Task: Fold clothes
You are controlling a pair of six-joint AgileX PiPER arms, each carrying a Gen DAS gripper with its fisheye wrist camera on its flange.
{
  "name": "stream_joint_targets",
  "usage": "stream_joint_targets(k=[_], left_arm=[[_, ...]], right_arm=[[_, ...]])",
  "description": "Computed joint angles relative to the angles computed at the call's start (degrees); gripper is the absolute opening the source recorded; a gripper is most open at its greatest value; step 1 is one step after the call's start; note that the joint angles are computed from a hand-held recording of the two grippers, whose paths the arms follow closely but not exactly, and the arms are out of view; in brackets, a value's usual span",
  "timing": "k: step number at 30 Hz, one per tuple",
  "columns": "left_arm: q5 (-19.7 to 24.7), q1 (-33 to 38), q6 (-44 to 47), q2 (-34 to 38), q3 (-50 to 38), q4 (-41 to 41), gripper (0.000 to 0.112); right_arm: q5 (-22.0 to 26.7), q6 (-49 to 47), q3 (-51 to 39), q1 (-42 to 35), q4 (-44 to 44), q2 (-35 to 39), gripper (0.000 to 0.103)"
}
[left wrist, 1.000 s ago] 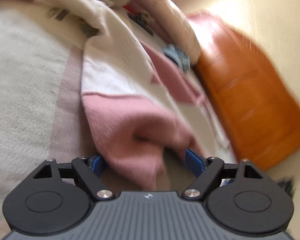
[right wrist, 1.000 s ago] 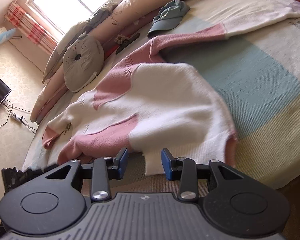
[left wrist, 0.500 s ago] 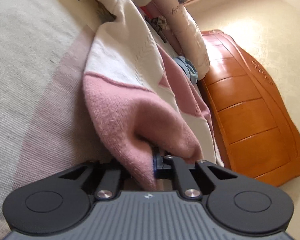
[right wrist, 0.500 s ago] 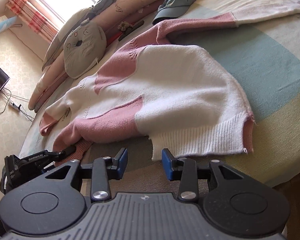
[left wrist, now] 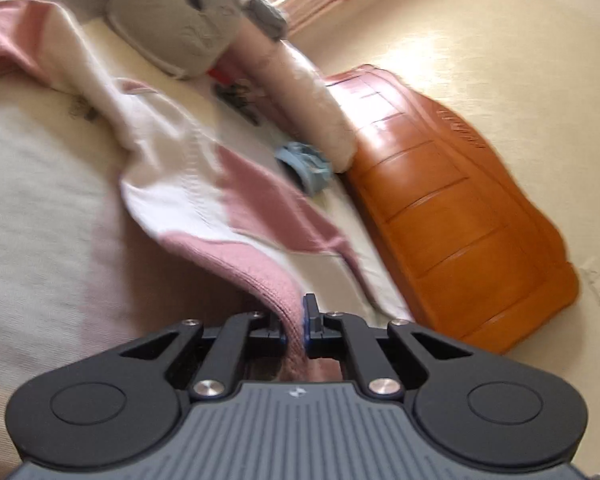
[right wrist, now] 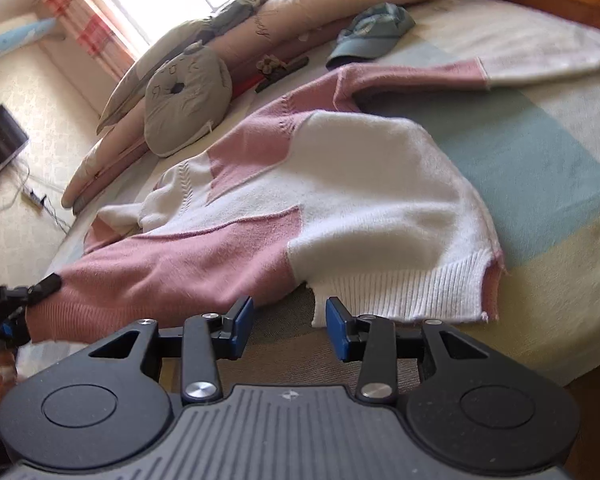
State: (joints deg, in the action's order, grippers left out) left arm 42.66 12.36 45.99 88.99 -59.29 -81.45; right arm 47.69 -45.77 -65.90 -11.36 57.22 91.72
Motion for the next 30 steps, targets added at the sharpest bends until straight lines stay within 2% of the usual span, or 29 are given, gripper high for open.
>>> stream_joint_targets(k=[3,5,11,13,17,18,20,21,23,24,25,27,30], left_arm=[[0.9,1.3,-3.4,3.4,0.6,3.2,0.008],[-0.7,0.8,-4.2,3.7,2.3,4.8,0.012],[-1.6,0.7,-3.5,3.4,5.5,4.7,0.029],[-1.7,0.5,-3.5,3.1,5.5,5.2,0.041],[-1.1,0.5,-3.1,2.9,5.7,5.6,0.044],[-0.8,0.7,-2.3,2.9,6.1,4.7,0.046],[-0.7,0.5,-1.0,3.7,6.1,2.5,0.047],[-1.0,0.1,-1.0,3.9,5.8,2.3,0.047],[-2.9,-1.4,-2.4,4.3,4.8,3.7,0.035],[-4.5,-2.6,-5.9,4.5,3.6,7.4,0.008],[-6.0,-3.8,-9.0,4.8,2.6,10.8,0.004],[-6.7,-4.2,-10.1,4.4,2.1,11.5,0.004],[-6.1,-3.2,-10.9,3.2,0.2,13.5,0.004]], right_arm=[[-2.2,-2.1,0.3,1.3,-4.7,-1.8,0.046],[-3.6,-4.5,0.5,2.0,-8.3,-2.8,0.046],[-11.1,-11.6,2.7,5.9,-19.0,-3.7,0.046],[-13.0,-13.0,2.8,7.1,-21.5,-3.2,0.046],[-19.5,-14.2,3.9,11.2,-30.8,-1.8,0.046],[-21.1,-15.2,4.2,11.7,-31.6,-1.4,0.045],[-20.5,-19.1,2.9,11.3,-28.9,-0.1,0.044],[-20.2,-20.1,1.9,11.3,-28.5,0.7,0.044],[-20.7,-20.0,0.8,11.5,-28.5,2.1,0.038],[-20.9,-19.3,0.2,11.7,-28.7,2.7,0.023],[-21.3,-18.6,-0.1,11.7,-28.2,3.1,0.017],[-21.9,-17.4,-0.1,12.0,-29.7,2.9,0.013],[-16.1,-18.9,-2.3,9.6,-26.8,1.6,0.013]])
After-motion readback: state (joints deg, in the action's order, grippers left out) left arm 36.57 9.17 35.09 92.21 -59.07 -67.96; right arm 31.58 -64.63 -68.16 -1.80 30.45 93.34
